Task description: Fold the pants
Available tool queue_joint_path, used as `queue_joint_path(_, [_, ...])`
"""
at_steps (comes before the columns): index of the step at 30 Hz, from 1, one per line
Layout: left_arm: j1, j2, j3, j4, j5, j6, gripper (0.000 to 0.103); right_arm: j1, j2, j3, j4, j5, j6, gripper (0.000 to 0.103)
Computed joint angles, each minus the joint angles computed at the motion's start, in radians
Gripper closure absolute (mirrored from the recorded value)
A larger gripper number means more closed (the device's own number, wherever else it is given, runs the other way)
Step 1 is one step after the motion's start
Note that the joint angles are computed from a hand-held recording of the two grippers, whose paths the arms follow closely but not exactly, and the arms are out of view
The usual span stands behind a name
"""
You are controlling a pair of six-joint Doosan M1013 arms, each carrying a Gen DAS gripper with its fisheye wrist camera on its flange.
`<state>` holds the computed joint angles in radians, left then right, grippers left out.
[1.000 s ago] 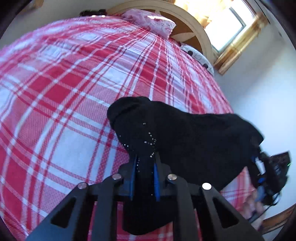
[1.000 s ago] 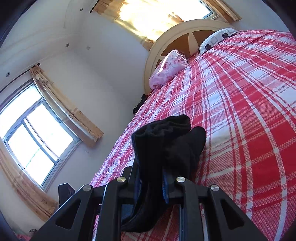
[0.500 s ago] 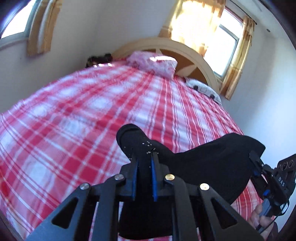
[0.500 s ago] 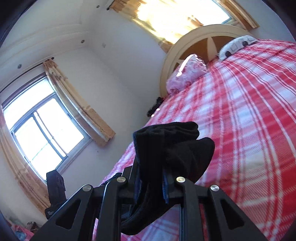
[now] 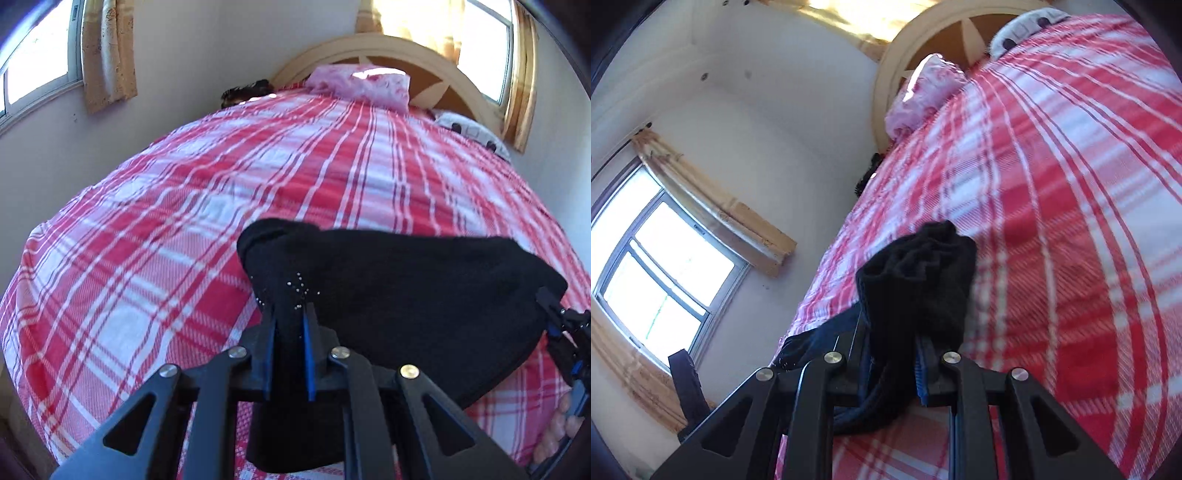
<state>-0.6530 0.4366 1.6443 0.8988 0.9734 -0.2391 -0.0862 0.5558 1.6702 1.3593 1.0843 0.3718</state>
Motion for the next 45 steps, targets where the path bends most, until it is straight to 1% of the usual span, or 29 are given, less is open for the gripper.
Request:
queue_joint_path(2, [-0.002, 0.016, -0.019, -0.025, 0.038, 0.035, 0.076, -0.001, 0.004, 0.0, -0.023, -0.019, 0.023, 0.082])
queue_joint_path(3, [-0.008, 0.028, -0.037, -0.033, 0.084, 0.067, 0.073, 0.0, 0.006, -0.003, -0.031, -0.025, 0.036, 0.082])
queue_joint_path(4, [-0.011, 0.037, -0.05, -0.037, 0.119, 0.091, 0.062, 0.003, 0.006, -0.005, -0.044, -0.036, 0.048, 0.082])
queue_joint_path(5, [-0.015, 0.047, -0.064, -0.038, 0.167, 0.114, 0.045, 0.007, 0.003, -0.006, -0.066, -0.058, 0.06, 0.082])
queue_joint_path(6, [-0.02, 0.056, -0.073, -0.033, 0.216, 0.125, 0.036, 0.012, 0.002, -0.008, -0.087, -0.076, 0.076, 0.082])
queue_joint_path(7, [-0.023, 0.063, -0.081, -0.025, 0.264, 0.133, 0.021, 0.014, 0.003, -0.011, -0.105, -0.087, 0.097, 0.081])
queue_joint_path(8, [-0.021, 0.062, -0.077, -0.022, 0.274, 0.132, 0.014, 0.014, 0.007, -0.014, -0.113, -0.088, 0.114, 0.08])
queue_joint_path(12, [-0.017, 0.025, -0.033, -0.033, 0.244, 0.069, 0.012, -0.002, 0.014, -0.02, -0.119, -0.052, 0.163, 0.077])
queue_joint_path(15, [-0.028, 0.018, -0.027, -0.02, 0.272, 0.047, 0.009, -0.013, -0.007, 0.001, -0.11, -0.08, 0.175, 0.076])
queue_joint_path(17, [-0.036, 0.022, -0.036, -0.006, 0.315, 0.04, 0.009, -0.017, -0.038, 0.032, -0.095, -0.141, 0.162, 0.076])
queue_joint_path(18, [-0.041, 0.025, -0.041, 0.001, 0.342, 0.038, 0.009, -0.018, -0.055, 0.049, -0.075, -0.168, 0.132, 0.076])
queue_joint_path(20, [-0.048, 0.027, -0.049, 0.013, 0.378, 0.039, 0.006, -0.013, -0.097, 0.091, -0.027, -0.268, 0.048, 0.075])
queue_joint_path(21, [-0.052, 0.024, -0.048, 0.022, 0.386, 0.031, 0.006, -0.015, -0.12, 0.116, 0.018, -0.319, -0.011, 0.073])
queue_joint_path(22, [-0.056, 0.021, -0.047, 0.027, 0.389, 0.024, 0.006, -0.018, -0.138, 0.135, 0.07, -0.36, -0.057, 0.068])
queue_joint_path(23, [-0.059, 0.019, -0.047, 0.03, 0.391, 0.019, 0.006, -0.023, -0.153, 0.147, 0.104, -0.397, -0.068, 0.057])
queue_joint_path(24, [-0.061, 0.017, -0.048, 0.032, 0.389, 0.018, 0.006, -0.027, -0.17, 0.16, 0.133, -0.441, -0.074, 0.049])
queue_joint_path(25, [-0.066, 0.016, -0.051, 0.035, 0.388, 0.017, 0.006, -0.033, -0.183, 0.173, 0.163, -0.46, -0.095, 0.048])
queue_joint_path(26, [-0.07, 0.016, -0.053, 0.038, 0.388, 0.014, 0.006, -0.041, -0.192, 0.182, 0.2, -0.455, -0.133, 0.048])
queue_joint_path(28, [-0.083, 0.016, -0.061, 0.045, 0.38, 0.012, 0.006, -0.05, -0.213, 0.194, 0.225, -0.444, -0.189, 0.047])
queue_joint_path(29, [-0.09, 0.016, -0.065, 0.048, 0.375, 0.012, 0.006, -0.054, -0.226, 0.205, 0.252, -0.439, -0.24, 0.047])
queue_joint_path(31, [-0.107, 0.018, -0.075, 0.056, 0.363, 0.005, 0.004, -0.053, -0.257, 0.235, 0.304, -0.434, -0.372, 0.041])
queue_joint_path(32, [-0.113, 0.018, -0.077, 0.059, 0.358, 0.002, 0.002, -0.049, -0.275, 0.25, 0.319, -0.436, -0.443, 0.034])
queue_joint_path(33, [-0.125, 0.019, -0.082, 0.067, 0.353, -0.005, 0.001, -0.046, -0.291, 0.266, 0.327, -0.437, -0.509, 0.03])
queue_joint_path(34, [-0.134, 0.021, -0.086, 0.072, 0.354, -0.01, 0.0, -0.041, -0.308, 0.283, 0.334, -0.44, -0.57, 0.029])
queue_joint_path(36, [-0.157, 0.028, -0.093, 0.09, 0.36, -0.02, 0.0, -0.037, -0.327, 0.31, 0.342, -0.416, -0.65, 0.028])
queue_joint_path(38, [-0.173, 0.035, -0.102, 0.1, 0.374, -0.023, 0.0, -0.041, -0.344, 0.33, 0.313, -0.394, -0.663, 0.026])
queue_joint_path(40, [-0.191, 0.043, -0.11, 0.116, 0.384, -0.017, 0.0, -0.051, -0.353, 0.342, 0.259, -0.369, -0.623, 0.026])
queue_joint_path(43, [-0.207, 0.052, -0.119, 0.135, 0.394, -0.006, 0.0, -0.061, -0.362, 0.358, 0.217, -0.361, -0.598, 0.026])
queue_joint_path(45, [-0.214, 0.054, -0.12, 0.141, 0.4, -0.007, 0.0, -0.063, -0.366, 0.365, 0.212, -0.365, -0.607, 0.026])
